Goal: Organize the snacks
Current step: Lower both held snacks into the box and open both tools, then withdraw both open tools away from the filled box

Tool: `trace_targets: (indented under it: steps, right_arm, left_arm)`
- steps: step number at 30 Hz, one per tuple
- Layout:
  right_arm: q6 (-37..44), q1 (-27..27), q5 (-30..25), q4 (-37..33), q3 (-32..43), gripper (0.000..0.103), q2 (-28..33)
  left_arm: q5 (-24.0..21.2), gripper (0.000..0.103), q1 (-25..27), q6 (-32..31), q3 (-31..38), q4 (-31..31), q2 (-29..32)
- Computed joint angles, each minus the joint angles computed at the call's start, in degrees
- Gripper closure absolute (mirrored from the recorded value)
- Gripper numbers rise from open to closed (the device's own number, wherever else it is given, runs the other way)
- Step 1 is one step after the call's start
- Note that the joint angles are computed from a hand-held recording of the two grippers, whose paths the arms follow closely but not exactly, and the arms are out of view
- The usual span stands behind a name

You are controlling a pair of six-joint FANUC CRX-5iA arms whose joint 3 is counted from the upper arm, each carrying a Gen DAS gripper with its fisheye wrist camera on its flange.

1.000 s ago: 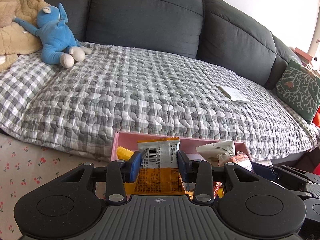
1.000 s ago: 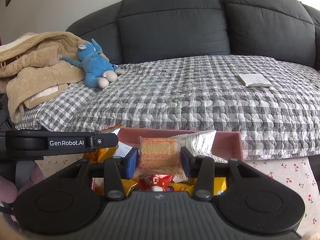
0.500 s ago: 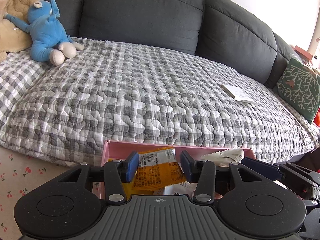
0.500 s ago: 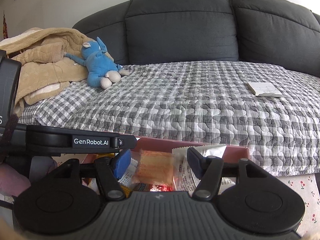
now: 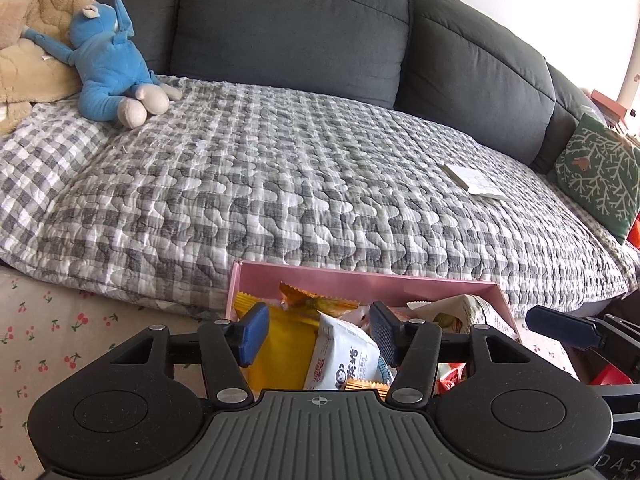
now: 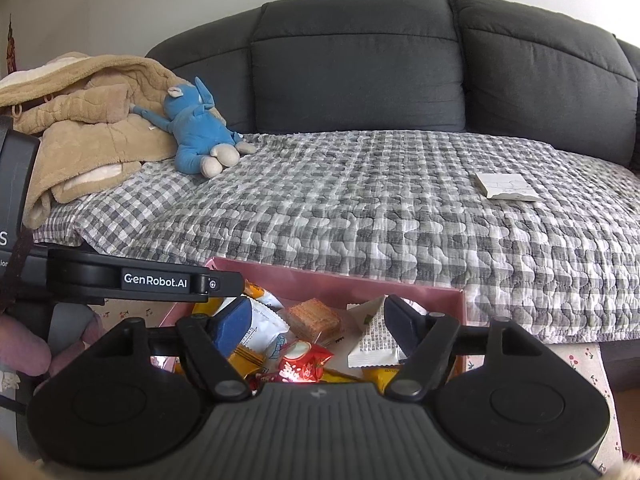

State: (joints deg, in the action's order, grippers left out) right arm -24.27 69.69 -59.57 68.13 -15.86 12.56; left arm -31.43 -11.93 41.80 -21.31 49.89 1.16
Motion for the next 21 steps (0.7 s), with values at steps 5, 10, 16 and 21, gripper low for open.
trace_targets:
  steps: [5, 10, 16, 21]
  right_arm:
    - [-0.92, 2.09, -2.72, -1.03, -0.39, 0.029, -0.93]
    - [-1.65, 4.65, -5.75, -2.47, -0.47, 0.025, -1.55]
    - [-3.26, 7.70, -8.88, -4.14, -0.42, 0.017, -1.85]
    - [-6.04, 10.22, -11.25, -6.13, -0.15, 0.012, -1.91]
  left_arm:
    - [-1.50, 0.043, 1.27, 0.14, -2.02, -0.82, -2.85]
    - [-2.45, 0.036, 2.56, -2.06, -4.92, -1.44, -6.46]
    - [-4.18, 0.023, 4.89, -2.16, -7.77, -3.84, -11.28]
    - [-5.30, 0.012, 6.79, -2.40, -10.78, -5.61, -16.20]
